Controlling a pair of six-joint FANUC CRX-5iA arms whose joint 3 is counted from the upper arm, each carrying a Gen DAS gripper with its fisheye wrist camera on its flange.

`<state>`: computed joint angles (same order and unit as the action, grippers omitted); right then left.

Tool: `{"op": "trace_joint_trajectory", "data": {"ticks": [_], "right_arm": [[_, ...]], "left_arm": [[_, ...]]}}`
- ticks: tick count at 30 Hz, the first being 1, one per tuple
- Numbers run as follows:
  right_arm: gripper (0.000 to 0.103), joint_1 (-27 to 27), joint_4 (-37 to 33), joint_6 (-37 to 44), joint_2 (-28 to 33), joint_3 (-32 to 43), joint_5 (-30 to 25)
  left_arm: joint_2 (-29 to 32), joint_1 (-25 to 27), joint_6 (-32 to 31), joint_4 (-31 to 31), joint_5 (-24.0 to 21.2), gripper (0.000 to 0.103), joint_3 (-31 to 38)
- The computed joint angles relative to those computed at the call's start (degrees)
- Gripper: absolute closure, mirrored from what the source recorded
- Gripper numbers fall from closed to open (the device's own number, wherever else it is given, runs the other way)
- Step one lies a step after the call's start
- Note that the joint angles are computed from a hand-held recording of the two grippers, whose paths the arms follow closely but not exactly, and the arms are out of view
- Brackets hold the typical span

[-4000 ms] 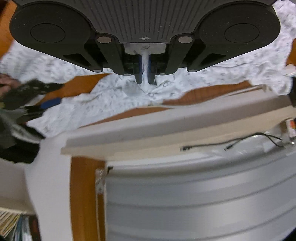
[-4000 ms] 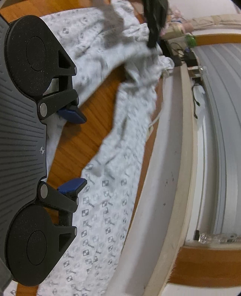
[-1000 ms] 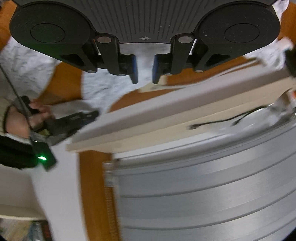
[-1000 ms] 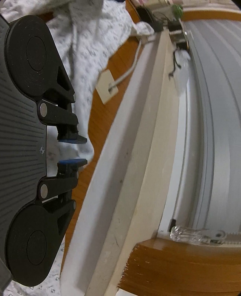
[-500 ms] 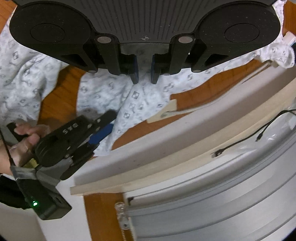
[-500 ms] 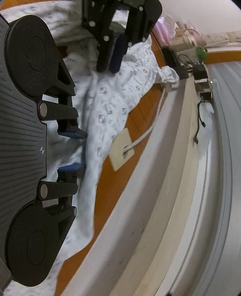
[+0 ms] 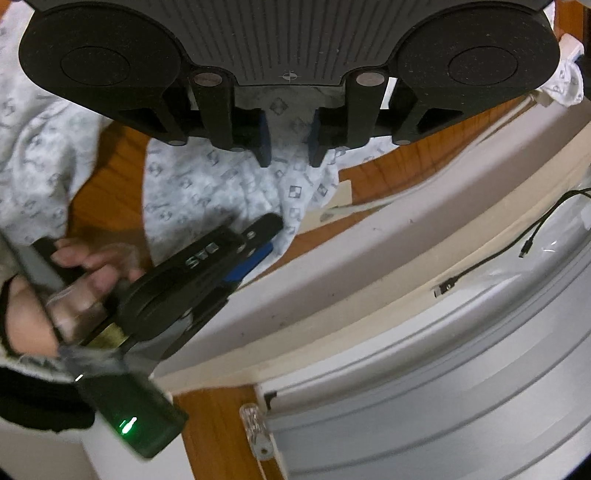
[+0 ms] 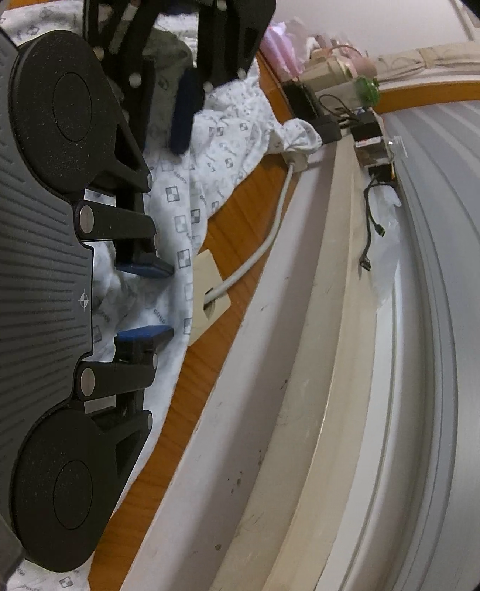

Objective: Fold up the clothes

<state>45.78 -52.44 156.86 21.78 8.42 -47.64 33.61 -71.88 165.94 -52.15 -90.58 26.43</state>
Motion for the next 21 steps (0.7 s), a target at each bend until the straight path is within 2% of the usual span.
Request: {"op": "trace_joint_trajectory", "data": {"ticks": [6, 7, 8, 9, 18, 21], "right_arm": [[0.074, -0.3, 0.3, 0.8, -0.9, -1.3, 1.4], [0.074, -0.4, 0.3, 0.9, -1.1, -1.5, 1.6], [0.074, -0.6, -0.1, 1.3, -1.2, -1.6, 1.7], [0.074, -0.8, -0.1, 1.4, -1.4, -1.8, 1.9], [0.073, -2.5, -0.6, 1.2, -3.3, -3.9, 3.8], [0.073, -3.4, -2.0, 1.5, -3.4, -3.7, 1.5]], "left_arm": [[-0.5, 0.9, 0.3, 1.6, 1.6, 0.08, -1.9], [-0.7, 0.9, 0.8, 1.6, 1.9, 0.085, -2.3], [-0.9, 0.8, 1.3, 1.6, 2.2, 0.096, -2.6], [-1.1, 0.6, 1.6, 1.3, 2.2, 0.103, -2.7], [-2.0, -4.4, 3.8, -4.4, -2.1, 0.103, -0.3], [-2.3, -4.5, 4.4, -4.3, -3.2, 0.103, -0.2]]}}
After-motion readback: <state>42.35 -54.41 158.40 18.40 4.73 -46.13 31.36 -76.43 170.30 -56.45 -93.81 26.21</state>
